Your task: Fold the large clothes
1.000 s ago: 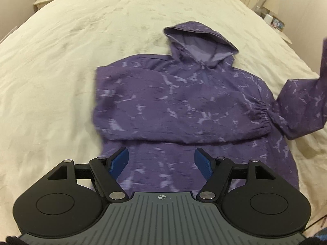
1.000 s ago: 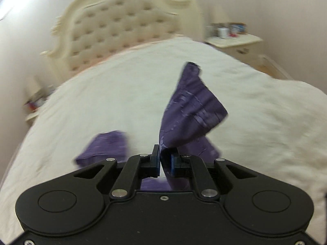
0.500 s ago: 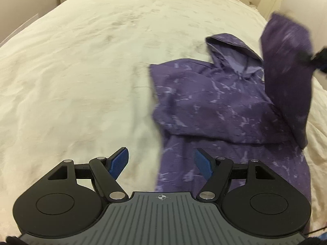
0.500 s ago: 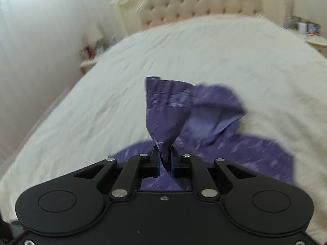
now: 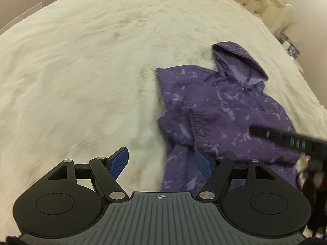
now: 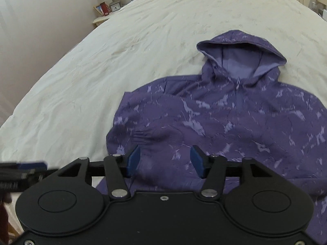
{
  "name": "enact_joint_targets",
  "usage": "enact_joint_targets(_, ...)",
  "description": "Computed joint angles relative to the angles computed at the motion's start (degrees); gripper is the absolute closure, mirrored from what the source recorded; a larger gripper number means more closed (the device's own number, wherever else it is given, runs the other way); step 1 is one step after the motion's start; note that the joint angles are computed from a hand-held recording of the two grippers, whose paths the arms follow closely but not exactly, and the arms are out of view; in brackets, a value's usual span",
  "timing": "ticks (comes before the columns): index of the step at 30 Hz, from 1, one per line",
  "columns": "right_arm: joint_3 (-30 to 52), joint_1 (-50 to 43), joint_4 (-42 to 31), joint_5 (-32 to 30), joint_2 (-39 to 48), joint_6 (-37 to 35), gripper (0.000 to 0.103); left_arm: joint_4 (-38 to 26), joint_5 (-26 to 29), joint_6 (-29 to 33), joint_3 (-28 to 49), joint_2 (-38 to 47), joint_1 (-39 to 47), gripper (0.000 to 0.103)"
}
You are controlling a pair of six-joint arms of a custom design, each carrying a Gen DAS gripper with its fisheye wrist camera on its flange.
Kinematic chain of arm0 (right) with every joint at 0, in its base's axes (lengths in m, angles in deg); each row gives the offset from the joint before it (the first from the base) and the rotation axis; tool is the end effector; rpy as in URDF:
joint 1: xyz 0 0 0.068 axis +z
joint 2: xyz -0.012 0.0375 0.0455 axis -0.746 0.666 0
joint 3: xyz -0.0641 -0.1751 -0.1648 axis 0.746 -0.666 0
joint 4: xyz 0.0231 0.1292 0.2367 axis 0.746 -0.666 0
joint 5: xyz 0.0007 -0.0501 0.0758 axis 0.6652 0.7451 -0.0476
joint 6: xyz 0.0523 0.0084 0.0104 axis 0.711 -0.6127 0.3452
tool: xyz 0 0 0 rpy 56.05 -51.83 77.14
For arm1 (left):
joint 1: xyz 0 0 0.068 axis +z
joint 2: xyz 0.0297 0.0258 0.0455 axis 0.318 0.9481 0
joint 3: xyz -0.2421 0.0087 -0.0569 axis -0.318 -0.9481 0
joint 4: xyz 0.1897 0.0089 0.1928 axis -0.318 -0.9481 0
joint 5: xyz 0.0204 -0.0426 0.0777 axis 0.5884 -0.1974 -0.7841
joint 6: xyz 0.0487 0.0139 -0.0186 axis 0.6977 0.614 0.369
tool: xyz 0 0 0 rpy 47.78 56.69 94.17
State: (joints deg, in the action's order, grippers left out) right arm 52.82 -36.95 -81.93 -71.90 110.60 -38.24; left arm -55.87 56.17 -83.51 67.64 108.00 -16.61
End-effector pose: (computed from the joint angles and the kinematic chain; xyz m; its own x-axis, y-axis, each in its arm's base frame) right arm 0.2481 0.0510 0.2785 -0.8030 0.2141 -0.5562 0.0832 0.9644 0.2512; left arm 0.2899 -0.2061 0.2915 -0.8794 0.1012 -0.4651 0.2455 0.9336 -0.2611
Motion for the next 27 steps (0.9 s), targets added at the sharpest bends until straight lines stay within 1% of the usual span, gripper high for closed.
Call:
enact_joint_targets(4,-3.5,-1.0,-2.8,0.2,-5.0,0.5,0.042,1.3,2.0,-0.6,4.0,4.9,-1.1,0.033)
enact_joint_targets(8,-7.2,-4.7,-7.4,-0.4,-11.1,0.2,0.042,1.8,2.8,-1.4,8.7,11.6,-2.9,0.033)
enact_joint_targets(14,-11.5,-11.3,-14.6,-2.2,-19.5,-1.9,0.042,-0.8,5.6,-3.5,17.5,22.5,-4.8,0.033)
enact_joint_targets(15,-12.2,-12.7,-15.6,-2.7,-20.7,-2.3,0.042,-1.4,6.2,-3.4,19.1,24.2,-5.0,0.035)
enact_joint_targets(17,-13.5,-15.6,-17.4,-3.9,-22.8,-3.0,0.042,0.5,7.4,-3.0,18.9,25.1,-5.3,0.059)
enact_joint_targets(18,-14.0,-17.3,-18.4,-4.7,-23.8,-3.6,0.042,1.3,6.9,-2.8,18.7,24.9,-5.6,0.074)
enact_joint_targets(20,-14.8,-19.8,-20.0,-5.6,-25.4,-4.8,0.042,3.3,4.5,-1.4,17.9,23.4,-6.7,0.077)
enact_joint_targets(21,-15.1,-21.0,-20.4,-6.1,-25.9,-5.7,0.042,5.7,2.9,0.2,16.2,21.4,-7.5,0.078)
enact_joint_targets(23,-15.9,-24.1,-21.3,-7.2,-26.9,-7.6,0.042,12.5,-1.2,5.0,10.7,16.0,-9.4,0.078)
enact_joint_targets(24,-16.1,-25.7,-21.6,-7.8,-27.1,-8.8,0.042,13.7,-2.7,6.5,9.9,14.9,-9.9,0.078)
enact_joint_targets(25,-16.4,-27.4,-21.9,-8.4,-27.2,-10.0,0.042,14.0,-4.4,7.4,9.8,14.5,-10.5,0.078)
enact_joint_targets(27,-17.0,-31.1,-22.0,-9.7,-27.2,-12.8,0.042,11.0,-4.6,6.7,12.2,16.8,-10.1,0.078)
